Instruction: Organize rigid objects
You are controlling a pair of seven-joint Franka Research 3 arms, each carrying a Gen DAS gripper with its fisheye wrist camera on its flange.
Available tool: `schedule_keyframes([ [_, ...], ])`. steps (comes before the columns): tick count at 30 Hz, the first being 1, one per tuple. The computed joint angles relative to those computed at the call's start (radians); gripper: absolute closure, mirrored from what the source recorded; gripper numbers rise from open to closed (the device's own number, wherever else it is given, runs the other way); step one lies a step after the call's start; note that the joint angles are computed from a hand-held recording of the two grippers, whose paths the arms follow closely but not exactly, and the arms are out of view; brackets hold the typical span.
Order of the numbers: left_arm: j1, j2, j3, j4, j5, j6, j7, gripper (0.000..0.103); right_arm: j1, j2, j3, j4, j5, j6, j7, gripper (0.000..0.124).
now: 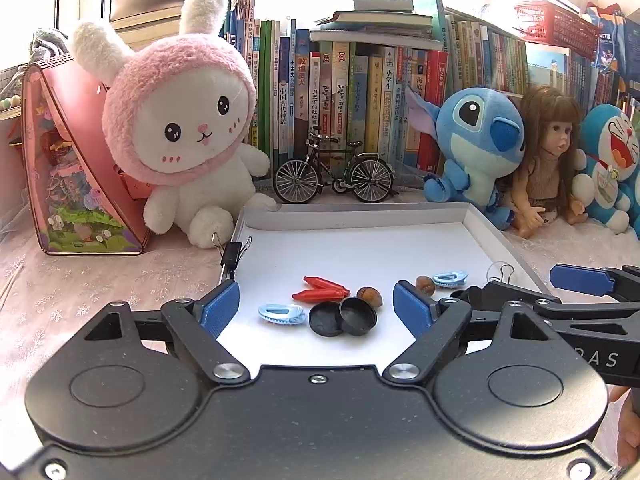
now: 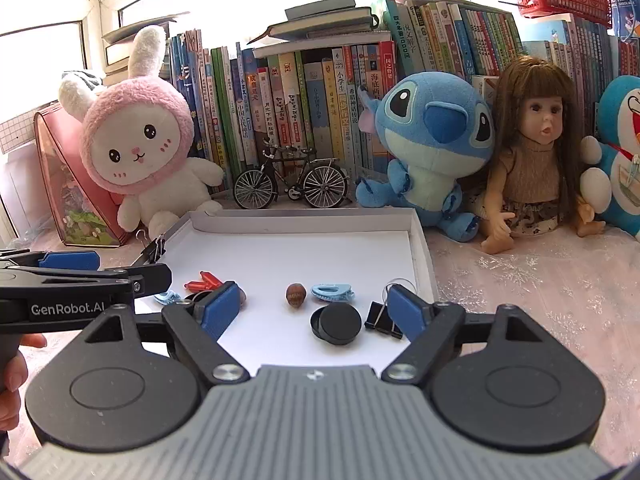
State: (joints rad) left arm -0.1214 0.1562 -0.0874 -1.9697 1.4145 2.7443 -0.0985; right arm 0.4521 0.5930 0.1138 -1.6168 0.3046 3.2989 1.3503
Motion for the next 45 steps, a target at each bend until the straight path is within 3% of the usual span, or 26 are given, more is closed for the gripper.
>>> schedule_keyframes([
  [6,-0.009,-0.093,-0.03,-0.138,0.106,-0.024,-0.162,0.018,0.005,-0.09,-0.001,-0.196,0.021,0.133,0.003,0.024],
  [10,-0.002,-0.096,-0.048,-0.181,0.085,-0.027,-0.177,0.018,0.087,-0.11,-0.079,-0.262,0.075,0.162,-0.05,0.021],
  [17,-0.015,-0.053,-0.051,-0.194,0.02,-0.072,-0.151,0.018,0.208,-0.079,-0.2,-0.252,0.186,0.086,-0.091,0.021],
  [22,-0.028,-0.041,-0.048,-0.191,0.05,-0.099,-0.169,0.014,0.349,-0.055,-0.364,-0.224,0.209,0.002,-0.063,0.021],
  [23,-0.026,-0.038,-0.046,-0.187,0.044,-0.096,-0.167,0.013,0.352,-0.051,-0.373,-0.215,0.196,-0.021,-0.051,0.021],
  [28,-0.027,-0.029,-0.043,-0.179,0.002,-0.101,-0.134,0.0,0.324,-0.057,-0.352,-0.224,0.134,-0.017,0.001,0.021],
  [30,-0.028,-0.027,-0.041,-0.178,-0.004,-0.102,-0.13,0.0,0.298,-0.063,-0.324,-0.231,0.112,-0.011,0.016,0.021],
  [32,-0.029,-0.028,-0.039,-0.178,-0.003,-0.1,-0.133,0.0,0.321,-0.058,-0.352,-0.229,0.098,-0.016,0.033,0.021],
  [45,-0.03,-0.027,-0.037,-0.179,-0.002,-0.099,-0.134,0.0,0.3,-0.062,-0.339,-0.233,0.045,-0.015,0.076,0.021],
])
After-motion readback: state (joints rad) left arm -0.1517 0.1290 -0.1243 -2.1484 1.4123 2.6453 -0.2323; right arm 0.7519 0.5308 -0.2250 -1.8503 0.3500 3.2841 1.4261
